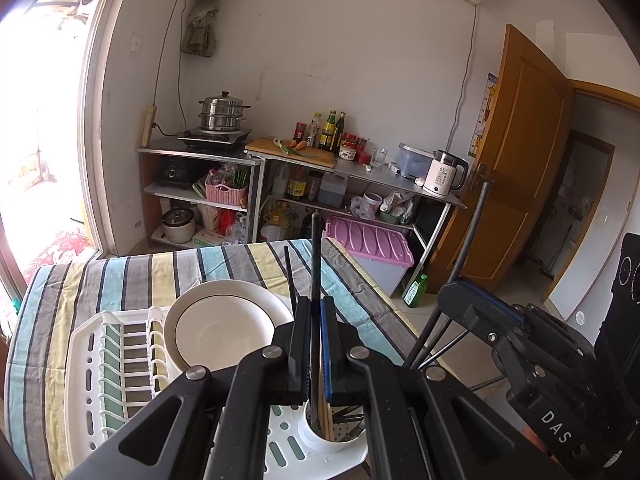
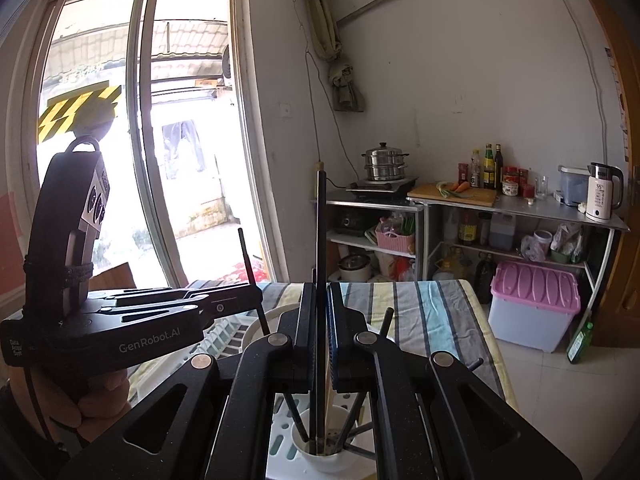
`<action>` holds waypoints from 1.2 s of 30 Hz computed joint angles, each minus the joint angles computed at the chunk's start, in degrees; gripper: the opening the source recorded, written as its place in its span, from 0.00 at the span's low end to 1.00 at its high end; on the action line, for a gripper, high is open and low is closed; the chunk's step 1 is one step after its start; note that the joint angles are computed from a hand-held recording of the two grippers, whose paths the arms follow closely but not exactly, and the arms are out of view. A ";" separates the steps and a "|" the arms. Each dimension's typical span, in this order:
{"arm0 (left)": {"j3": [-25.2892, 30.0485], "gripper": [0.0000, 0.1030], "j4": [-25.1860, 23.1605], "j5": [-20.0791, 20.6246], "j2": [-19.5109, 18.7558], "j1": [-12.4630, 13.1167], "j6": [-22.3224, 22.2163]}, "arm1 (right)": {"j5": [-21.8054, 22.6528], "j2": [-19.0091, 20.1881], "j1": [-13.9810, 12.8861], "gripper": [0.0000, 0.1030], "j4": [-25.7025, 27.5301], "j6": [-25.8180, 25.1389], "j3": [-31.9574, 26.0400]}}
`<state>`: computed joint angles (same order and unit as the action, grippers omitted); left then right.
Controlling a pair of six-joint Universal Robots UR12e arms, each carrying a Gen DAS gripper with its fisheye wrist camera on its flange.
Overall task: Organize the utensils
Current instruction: 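Lower both black chopsticks into the white cup and open both tools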
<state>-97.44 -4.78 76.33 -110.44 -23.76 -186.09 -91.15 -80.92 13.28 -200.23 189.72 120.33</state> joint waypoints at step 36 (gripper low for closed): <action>-1.55 0.04 0.17 2.83 0.32 -0.75 1.02 | 0.75 0.25 -0.42 0.06 3.18 2.50 3.04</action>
